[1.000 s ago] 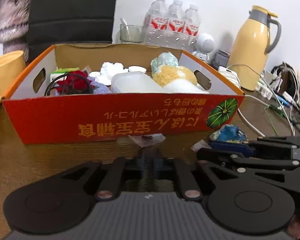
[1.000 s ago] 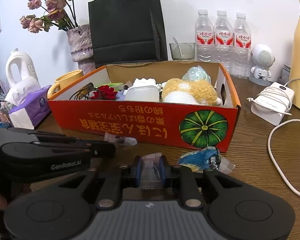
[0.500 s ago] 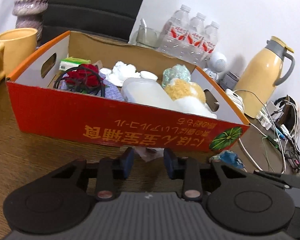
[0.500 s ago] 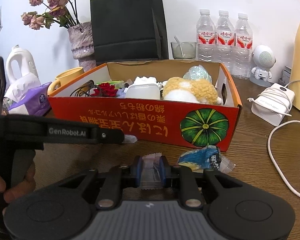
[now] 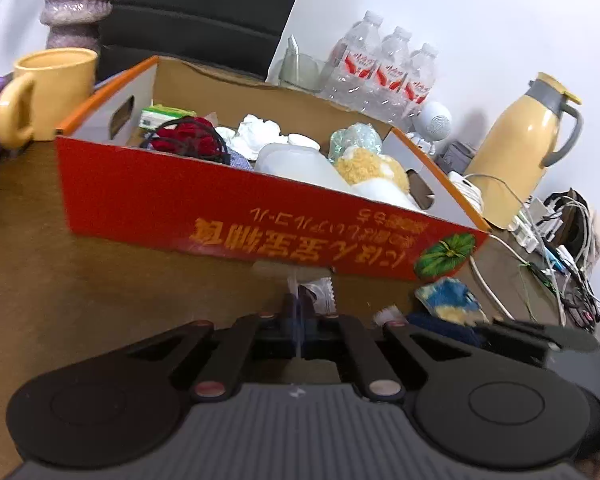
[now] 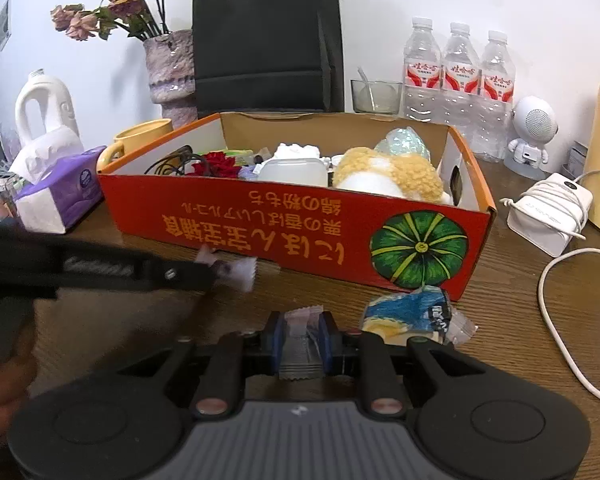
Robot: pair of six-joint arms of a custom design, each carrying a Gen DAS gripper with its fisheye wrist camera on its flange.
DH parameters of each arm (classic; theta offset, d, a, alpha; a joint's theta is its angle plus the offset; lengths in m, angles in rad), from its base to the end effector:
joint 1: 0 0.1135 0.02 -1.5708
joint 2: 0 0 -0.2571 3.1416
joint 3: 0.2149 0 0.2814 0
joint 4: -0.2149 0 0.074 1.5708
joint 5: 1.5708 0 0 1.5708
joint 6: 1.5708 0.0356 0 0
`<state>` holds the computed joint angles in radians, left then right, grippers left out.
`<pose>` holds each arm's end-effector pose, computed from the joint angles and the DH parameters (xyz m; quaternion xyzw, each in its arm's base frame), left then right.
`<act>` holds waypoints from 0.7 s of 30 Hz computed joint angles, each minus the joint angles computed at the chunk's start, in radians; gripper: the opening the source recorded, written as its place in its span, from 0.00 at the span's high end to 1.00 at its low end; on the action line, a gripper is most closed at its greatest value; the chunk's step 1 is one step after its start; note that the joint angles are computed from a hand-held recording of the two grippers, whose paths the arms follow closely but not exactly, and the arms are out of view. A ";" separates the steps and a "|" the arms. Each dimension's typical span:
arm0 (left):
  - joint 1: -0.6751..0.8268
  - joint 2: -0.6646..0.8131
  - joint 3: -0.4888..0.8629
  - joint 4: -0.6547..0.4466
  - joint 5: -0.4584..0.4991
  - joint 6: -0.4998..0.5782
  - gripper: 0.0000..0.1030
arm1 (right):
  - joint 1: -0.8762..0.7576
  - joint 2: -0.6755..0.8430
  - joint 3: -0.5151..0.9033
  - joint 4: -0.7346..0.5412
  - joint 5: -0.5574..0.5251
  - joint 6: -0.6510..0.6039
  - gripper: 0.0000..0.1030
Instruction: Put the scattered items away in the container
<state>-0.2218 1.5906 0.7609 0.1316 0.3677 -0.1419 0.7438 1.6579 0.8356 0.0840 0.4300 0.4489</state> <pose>0.3260 -0.0866 0.1393 0.1128 0.8872 -0.2381 0.3787 0.2692 0.2275 0.1374 -0.0459 0.8965 0.0604 0.4364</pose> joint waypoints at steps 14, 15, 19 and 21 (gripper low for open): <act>0.029 -0.851 -0.560 0.035 -0.214 0.190 0.98 | 0.279 -0.145 -0.077 -0.037 0.302 0.145 0.83; 0.028 -0.926 -0.589 0.009 -0.230 0.194 0.98 | 0.310 -0.158 -0.082 -0.045 0.336 0.163 0.83; 0.062 -1.302 -0.684 -0.179 -0.227 0.201 0.98 | 0.442 -0.188 -0.102 -0.052 0.495 0.237 0.83; 0.088 -1.477 -0.710 -0.289 -0.205 0.199 0.98 | 0.500 -0.197 -0.117 -0.038 0.564 0.261 0.83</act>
